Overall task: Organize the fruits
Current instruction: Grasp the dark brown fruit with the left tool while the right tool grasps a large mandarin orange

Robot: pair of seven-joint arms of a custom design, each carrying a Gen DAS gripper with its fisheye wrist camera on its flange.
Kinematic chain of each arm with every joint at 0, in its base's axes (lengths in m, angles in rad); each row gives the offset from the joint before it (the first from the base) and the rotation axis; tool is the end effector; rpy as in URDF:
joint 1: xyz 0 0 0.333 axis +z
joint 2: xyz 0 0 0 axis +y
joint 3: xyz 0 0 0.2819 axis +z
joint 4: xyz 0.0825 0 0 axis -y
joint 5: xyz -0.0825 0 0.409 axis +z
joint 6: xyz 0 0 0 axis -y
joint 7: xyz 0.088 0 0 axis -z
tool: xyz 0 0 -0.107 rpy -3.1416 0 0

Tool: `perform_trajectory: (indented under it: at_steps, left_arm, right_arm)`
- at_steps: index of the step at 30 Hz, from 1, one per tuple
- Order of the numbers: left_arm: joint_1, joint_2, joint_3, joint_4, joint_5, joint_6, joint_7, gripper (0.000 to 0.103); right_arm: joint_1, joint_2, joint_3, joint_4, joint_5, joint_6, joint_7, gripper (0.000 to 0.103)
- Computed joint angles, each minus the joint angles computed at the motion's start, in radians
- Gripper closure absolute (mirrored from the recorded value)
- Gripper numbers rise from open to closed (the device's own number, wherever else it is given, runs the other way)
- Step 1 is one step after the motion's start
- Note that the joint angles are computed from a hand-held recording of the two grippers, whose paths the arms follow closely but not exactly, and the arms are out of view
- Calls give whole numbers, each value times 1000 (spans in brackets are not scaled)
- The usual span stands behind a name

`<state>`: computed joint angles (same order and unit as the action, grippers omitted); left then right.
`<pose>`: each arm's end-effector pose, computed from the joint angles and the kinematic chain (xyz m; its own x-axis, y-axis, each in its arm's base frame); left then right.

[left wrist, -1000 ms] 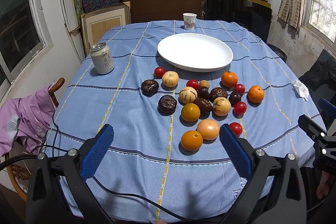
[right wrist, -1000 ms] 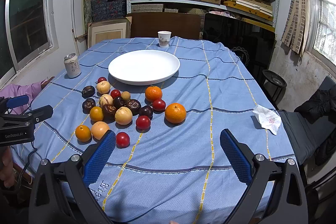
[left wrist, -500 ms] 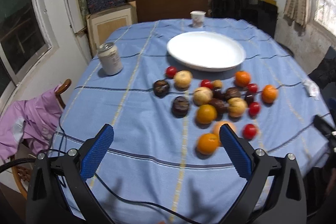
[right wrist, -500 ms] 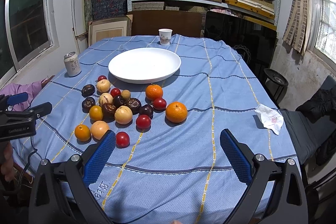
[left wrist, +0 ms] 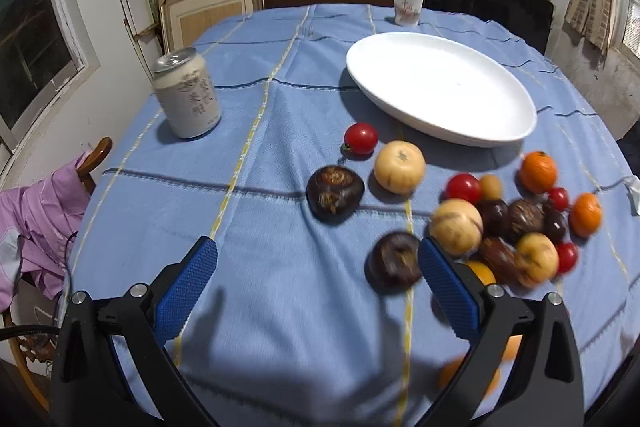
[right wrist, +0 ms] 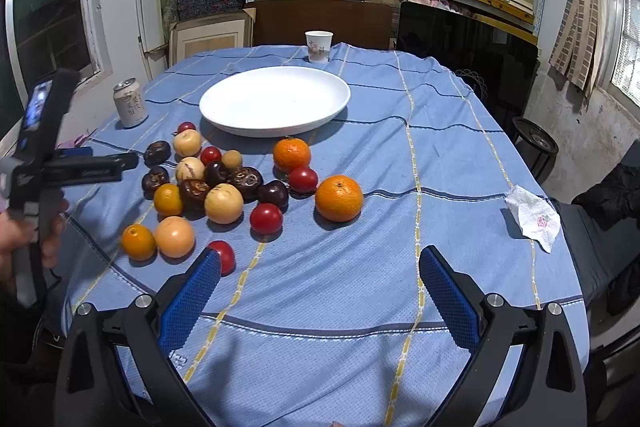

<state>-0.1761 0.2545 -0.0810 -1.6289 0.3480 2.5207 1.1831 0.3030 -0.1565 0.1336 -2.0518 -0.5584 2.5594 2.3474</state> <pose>0.6770 -0.1758 0.5042 -0.0513 -0.9960 -0.0729 -0.7726 0.0858 -0.6291 0.5267 0.2580 0.5390 0.0199 -0.9993 0.0301 -0.7027 -0.0354 -0.7106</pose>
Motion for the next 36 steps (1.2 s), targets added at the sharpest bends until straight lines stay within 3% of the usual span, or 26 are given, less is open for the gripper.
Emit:
perform_trajectory:
  at_steps: [2, 3, 5, 8, 12, 15, 17, 18, 19, 29, 36]
  left_arm:
    - [-1, 52, 0, 56, 79, 8, -30, 6]
    - [-28, 101, 26, 125, 85, -41, -13, 10]
    - [-22, 168, 18, 218, 42, -111, 42, 40]
    - [-11, 264, 6, 350, -42, -204, 136, 39]
    - [-27, 305, 20, 399, -64, -204, 168, 40]
    - [-34, 334, 32, 434, -75, -202, 163, 29]
    - [-29, 337, 32, 426, -90, -172, 170, 30]
    - [-27, 326, 30, 406, -95, -150, 176, 36]
    - [-17, 312, 17, 379, -115, -119, 200, 60]
    - [-17, 211, 33, 206, -144, 72, 177, 61]
    - [-8, 184, 38, 163, -154, 124, 141, 61]
  right_arm:
    - [-4, 12, -4, 10, 4, -6, 1, 4]
    - [-5, 17, -6, 14, 5, -7, 3, 4]
    - [-8, 28, -10, 23, 5, -7, 8, 4]
    - [-10, 44, -14, 37, 6, -8, 11, 4]
    - [-9, 66, -20, 57, 13, -18, 4, 4]
    - [-6, 87, -25, 79, 26, -27, -4, 4]
    - [-2, 97, -26, 88, 29, -35, -11, 4]
    - [-1, 100, -27, 92, 27, -39, -13, 4]
    - [0, 102, -27, 94, 24, -42, -12, 4]
    - [-3, 153, -41, 161, -23, -84, -6, 4]
    - [-4, 298, -61, 317, 144, -130, -132, 3]
